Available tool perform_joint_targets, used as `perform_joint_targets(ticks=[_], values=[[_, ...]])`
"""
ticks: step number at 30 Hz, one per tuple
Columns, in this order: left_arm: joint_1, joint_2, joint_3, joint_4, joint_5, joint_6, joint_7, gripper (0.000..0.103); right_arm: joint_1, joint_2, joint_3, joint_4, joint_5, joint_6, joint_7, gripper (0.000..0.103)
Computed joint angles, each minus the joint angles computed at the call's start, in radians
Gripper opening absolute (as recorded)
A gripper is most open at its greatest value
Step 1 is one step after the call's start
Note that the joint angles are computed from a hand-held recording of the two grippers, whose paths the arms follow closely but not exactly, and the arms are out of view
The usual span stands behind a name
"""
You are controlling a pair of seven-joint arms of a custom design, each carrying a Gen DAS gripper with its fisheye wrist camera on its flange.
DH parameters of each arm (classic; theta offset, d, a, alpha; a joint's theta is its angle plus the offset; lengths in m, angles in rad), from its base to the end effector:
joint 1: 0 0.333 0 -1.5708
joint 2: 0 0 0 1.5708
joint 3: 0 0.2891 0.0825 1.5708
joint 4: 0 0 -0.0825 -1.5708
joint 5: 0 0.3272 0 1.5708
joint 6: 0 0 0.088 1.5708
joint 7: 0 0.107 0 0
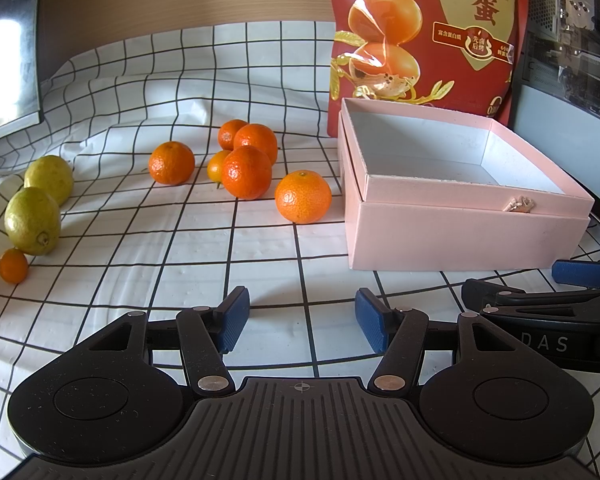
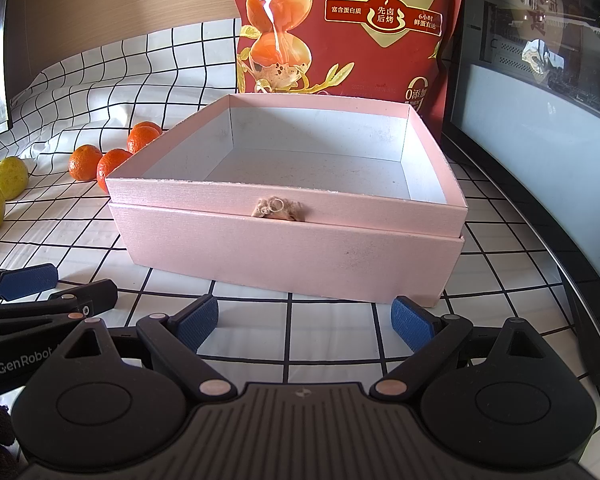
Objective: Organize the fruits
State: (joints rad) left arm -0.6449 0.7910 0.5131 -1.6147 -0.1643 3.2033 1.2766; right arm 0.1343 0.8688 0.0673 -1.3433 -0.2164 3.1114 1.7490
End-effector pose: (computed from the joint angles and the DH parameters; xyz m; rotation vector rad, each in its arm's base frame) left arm 0.6639 -0.1641 0.3307 -1.6879 1.6399 -0.8119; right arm 0.7083 0.1460 0.3295 -1.8031 1.4925 -0.7030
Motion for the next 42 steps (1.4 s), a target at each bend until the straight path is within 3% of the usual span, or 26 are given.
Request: perform_joint_targets(ticks=[14, 20, 22, 25, 27, 28, 32, 34, 36, 39, 42], values=[[-0.013, -0.006, 0.012, -0.013, -0.001, 0.002, -0.003, 0.064, 0.001, 0.0, -0.001, -0.001, 0.002, 0.002, -0.001, 0.094], [0.005, -0.01, -0.009, -0.012, 0.001, 0.008, 0.008, 0.064, 0.005, -0.002, -0.006, -0.008, 0.001, 0.007, 0.004, 0.094], [0.065, -0.031, -0.081, -0.02, 0.018, 0.024, 0.058, 0.064, 0.006, 0.0, -0.006, -0.006, -0.001, 0.006, 0.005, 0.095], [0.239, -0.119, -0.285, -0.075, 0.029, 0.019, 0.17, 0.061, -0.006, 0.002, 0.012, -0.006, 0.003, 0.004, -0.002, 0.097], [0.36, -0.184, -0.408, -0.128, 0.014, 0.003, 0.223, 0.06, -0.034, -0.01, 0.058, -0.001, 0.004, -0.056, -0.041, 0.097], [0.395, -0.215, -0.435, -0.161, 0.006, 0.006, 0.24, 0.06, -0.034, -0.019, 0.063, 0.01, 0.014, -0.108, -0.05, 0.097], [0.482, -0.351, -0.454, -0.307, -0.036, 0.014, 0.264, 0.06, 0.002, -0.044, 0.03, 0.041, 0.057, -0.245, -0.044, 0.098], [0.48, -0.402, -0.405, -0.365, -0.045, 0.027, 0.262, 0.06, 0.03, -0.045, -0.003, 0.055, 0.065, -0.279, -0.015, 0.098], [0.433, -0.438, -0.303, -0.41, -0.044, 0.037, 0.247, 0.059, 0.066, -0.047, -0.048, 0.05, 0.053, -0.276, 0.033, 0.098], [0.369, -0.491, -0.159, -0.439, -0.023, -0.031, 0.195, 0.059, 0.075, -0.039, -0.054, 0.064, 0.042, -0.279, 0.048, 0.098], [0.428, -0.56, -0.156, -0.486, -0.003, -0.058, 0.171, 0.059, 0.064, -0.037, -0.001, 0.094, 0.058, -0.314, 0.007, 0.084]])
